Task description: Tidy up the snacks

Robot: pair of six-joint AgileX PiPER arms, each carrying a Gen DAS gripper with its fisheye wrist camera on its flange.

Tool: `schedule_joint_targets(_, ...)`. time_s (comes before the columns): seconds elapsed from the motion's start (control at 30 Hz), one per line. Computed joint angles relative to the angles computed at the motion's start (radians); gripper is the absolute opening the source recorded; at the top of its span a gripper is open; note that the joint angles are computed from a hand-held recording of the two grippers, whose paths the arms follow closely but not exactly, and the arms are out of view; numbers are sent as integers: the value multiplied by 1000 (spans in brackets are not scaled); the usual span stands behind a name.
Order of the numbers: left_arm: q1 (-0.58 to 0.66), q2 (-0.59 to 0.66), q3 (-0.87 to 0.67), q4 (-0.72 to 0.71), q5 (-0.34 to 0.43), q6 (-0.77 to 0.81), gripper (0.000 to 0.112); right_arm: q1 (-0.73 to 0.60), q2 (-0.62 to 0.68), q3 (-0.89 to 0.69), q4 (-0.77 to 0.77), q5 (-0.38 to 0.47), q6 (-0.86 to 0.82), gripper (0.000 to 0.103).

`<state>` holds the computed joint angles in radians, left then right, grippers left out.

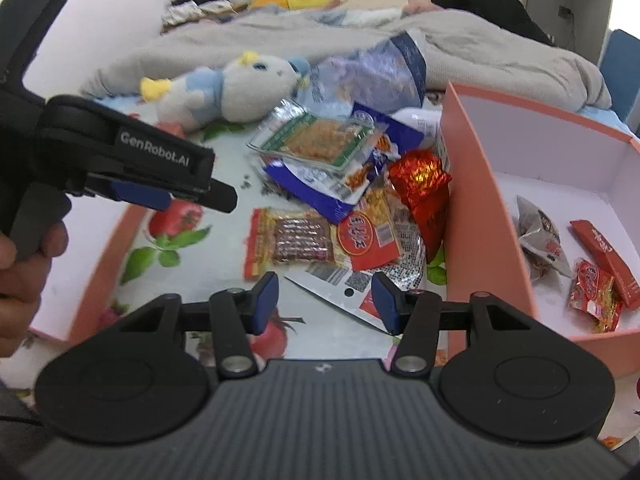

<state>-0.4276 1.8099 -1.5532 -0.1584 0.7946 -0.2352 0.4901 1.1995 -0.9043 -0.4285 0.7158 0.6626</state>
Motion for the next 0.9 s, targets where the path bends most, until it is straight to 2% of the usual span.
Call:
schedule_joint_targets(0.07,15,50,-38,-61,24,58,83,5,30,-2,-38,-7,33,81)
schedule_joint_targets(0.1,14,75,-62,-58,34,66,83,8,41,-1,-56,-13,46,83)
schedule_joint_targets(0.27,5,191,-204,-49,100,129,88,-29,118,-17,-39,-33,31,83)
schedule_joint_targets(0.33,6,220,-241,-62,107,166,89,-36,143,-22,-50,-37,53,85)
schedule_joint_targets(0.4,-4,248,-282,-40,118,188,96,-40,165,-25,-58,-49,58,85)
schedule_joint_targets(0.47,-12,280,-329,-30,136,217,97,-41,186,-30,-74,-52,73,85)
schedule_joint_targets(0.67,-4,390,-507,-112,266,403,97,-38,237,-38,-127,-61,117,85)
schedule_joint_targets(0.9,-12,514,-705,-115,404,539,97,-130,227,-21,101,-132,-77,85)
